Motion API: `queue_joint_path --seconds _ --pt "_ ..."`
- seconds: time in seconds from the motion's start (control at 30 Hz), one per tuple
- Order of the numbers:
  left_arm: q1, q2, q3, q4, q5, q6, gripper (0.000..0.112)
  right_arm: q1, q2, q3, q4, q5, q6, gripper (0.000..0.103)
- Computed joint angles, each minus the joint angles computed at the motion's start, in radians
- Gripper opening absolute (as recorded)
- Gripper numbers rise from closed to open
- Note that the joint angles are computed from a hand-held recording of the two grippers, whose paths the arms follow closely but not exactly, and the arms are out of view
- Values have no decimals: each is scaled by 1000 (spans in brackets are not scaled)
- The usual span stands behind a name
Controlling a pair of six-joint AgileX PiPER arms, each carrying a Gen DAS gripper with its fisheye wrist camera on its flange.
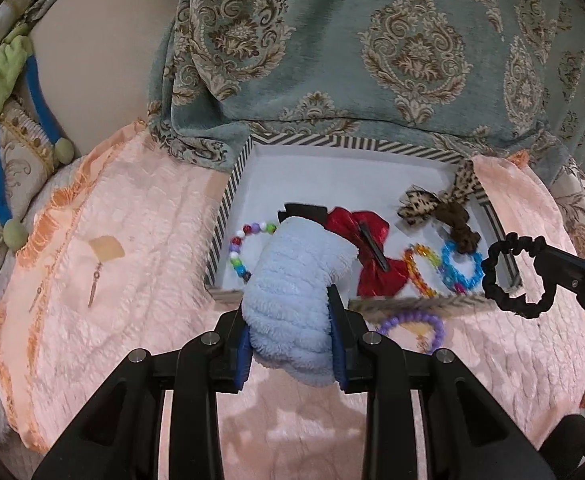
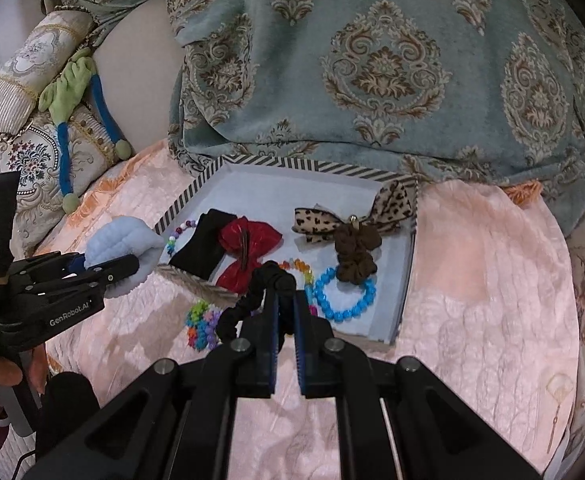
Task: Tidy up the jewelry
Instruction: 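Carry the blue sock and black scrunchie over the striped tray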
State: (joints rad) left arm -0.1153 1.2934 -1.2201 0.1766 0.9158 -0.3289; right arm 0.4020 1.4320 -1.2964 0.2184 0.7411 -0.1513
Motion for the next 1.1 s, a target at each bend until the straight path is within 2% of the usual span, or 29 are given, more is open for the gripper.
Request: queue_joint_path --seconds 0.3,0.77,0.9,1.1 --pt "82 172 -162 -50 -17 64 14 -30 172 -195 17 31 -18 7" --pt "86 436 -405 -8 -31 66 14 -40 510 -624 11 137 21 7" --pt "90 509 -469 -18 -34 79 14 -49 631 -782 27 191 36 7" --pt "124 613 -567 -120 -30 120 14 -46 799 -1011 -10 276 77 7"
